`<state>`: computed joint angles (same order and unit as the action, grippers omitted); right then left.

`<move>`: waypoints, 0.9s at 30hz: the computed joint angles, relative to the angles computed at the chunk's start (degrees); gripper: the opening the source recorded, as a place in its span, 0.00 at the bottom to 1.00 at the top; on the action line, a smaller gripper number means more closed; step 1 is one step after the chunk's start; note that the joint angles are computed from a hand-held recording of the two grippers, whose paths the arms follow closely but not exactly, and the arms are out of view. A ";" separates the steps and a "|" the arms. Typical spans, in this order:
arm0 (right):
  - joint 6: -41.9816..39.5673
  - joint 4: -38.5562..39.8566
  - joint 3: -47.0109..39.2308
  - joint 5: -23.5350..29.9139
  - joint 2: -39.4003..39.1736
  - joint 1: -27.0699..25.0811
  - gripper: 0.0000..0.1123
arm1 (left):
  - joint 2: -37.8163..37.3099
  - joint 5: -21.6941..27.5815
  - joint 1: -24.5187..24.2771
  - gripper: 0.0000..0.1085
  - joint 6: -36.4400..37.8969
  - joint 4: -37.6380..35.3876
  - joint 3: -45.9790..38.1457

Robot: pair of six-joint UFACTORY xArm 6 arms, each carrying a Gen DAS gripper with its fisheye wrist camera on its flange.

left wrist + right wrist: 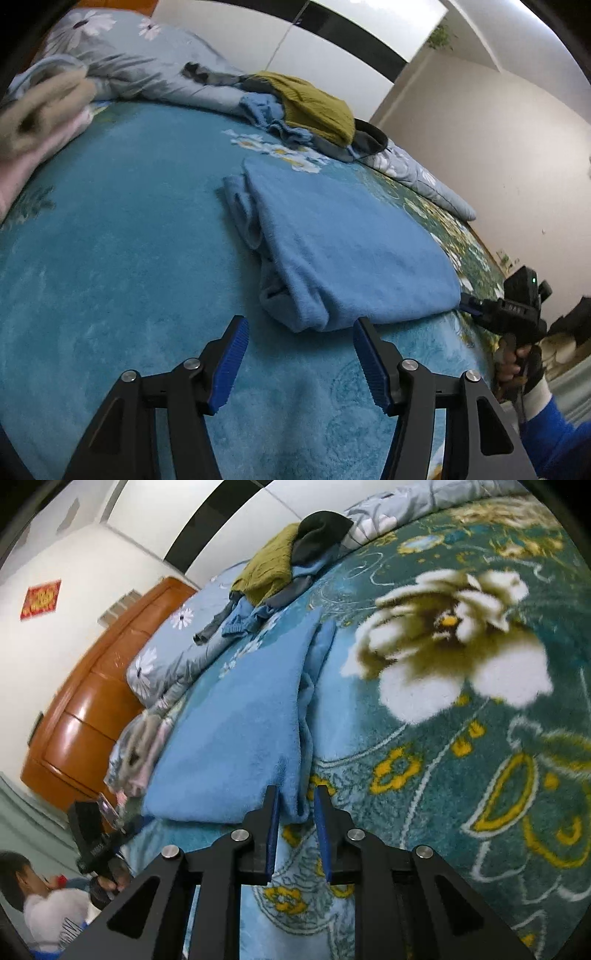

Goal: Fold clothes

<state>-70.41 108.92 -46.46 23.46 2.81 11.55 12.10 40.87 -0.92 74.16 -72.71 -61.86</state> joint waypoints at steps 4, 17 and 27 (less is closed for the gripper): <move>-0.81 2.60 0.83 2.55 -0.63 -0.80 0.17 | 0.72 0.56 -0.75 0.46 1.42 1.43 -1.29; 0.36 2.85 0.84 0.93 -0.77 -0.49 0.05 | 1.83 2.83 0.66 0.11 0.00 2.84 -2.00; -1.87 5.11 3.69 2.68 -3.95 -1.72 0.08 | -4.23 -2.80 0.12 0.12 -0.56 -0.11 1.70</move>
